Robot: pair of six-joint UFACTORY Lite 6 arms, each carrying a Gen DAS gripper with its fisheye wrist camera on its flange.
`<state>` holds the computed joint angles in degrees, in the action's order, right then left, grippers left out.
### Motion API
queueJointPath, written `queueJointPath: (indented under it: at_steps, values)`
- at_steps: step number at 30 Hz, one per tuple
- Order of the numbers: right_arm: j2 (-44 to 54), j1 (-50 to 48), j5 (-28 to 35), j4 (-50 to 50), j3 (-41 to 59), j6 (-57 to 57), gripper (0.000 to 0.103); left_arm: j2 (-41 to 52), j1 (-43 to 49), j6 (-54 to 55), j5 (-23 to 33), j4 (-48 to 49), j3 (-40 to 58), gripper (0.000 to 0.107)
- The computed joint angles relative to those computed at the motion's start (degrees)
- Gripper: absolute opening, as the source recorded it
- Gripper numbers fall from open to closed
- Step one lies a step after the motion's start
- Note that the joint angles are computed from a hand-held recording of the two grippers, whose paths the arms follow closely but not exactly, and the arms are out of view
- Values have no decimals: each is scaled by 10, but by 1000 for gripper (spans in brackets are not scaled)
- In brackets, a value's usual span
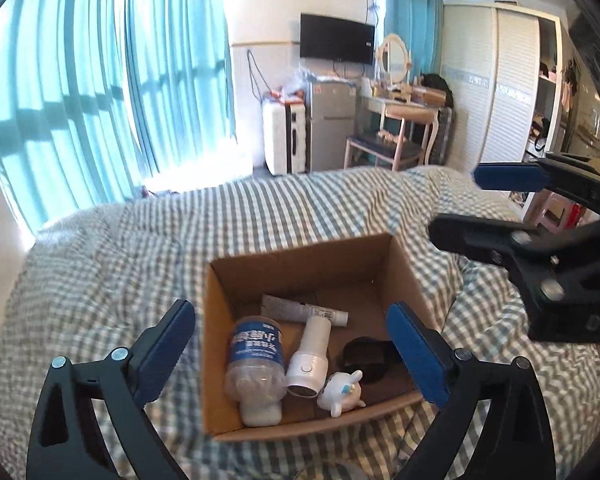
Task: Organize objects
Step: 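Grasp the blue floral tissue pack with the right gripper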
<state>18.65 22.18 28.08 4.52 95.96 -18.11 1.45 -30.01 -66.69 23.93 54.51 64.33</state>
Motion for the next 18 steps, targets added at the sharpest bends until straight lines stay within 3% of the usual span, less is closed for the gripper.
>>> queueJointPath:
  at_steps: [6, 13, 18]
  values:
    - [-134, 17, 12, -19, -82, 26, 91, -95, -54, -5, 119, 0, -25, 103]
    - [-288, 23, 8, -6, -215, 1, 93, -219, -121, -29, 235, 5, -101, 103]
    - [-375, 42, -5, -58, -328, 55, 97, -297, -165, -63, 295, 2, -175, 103]
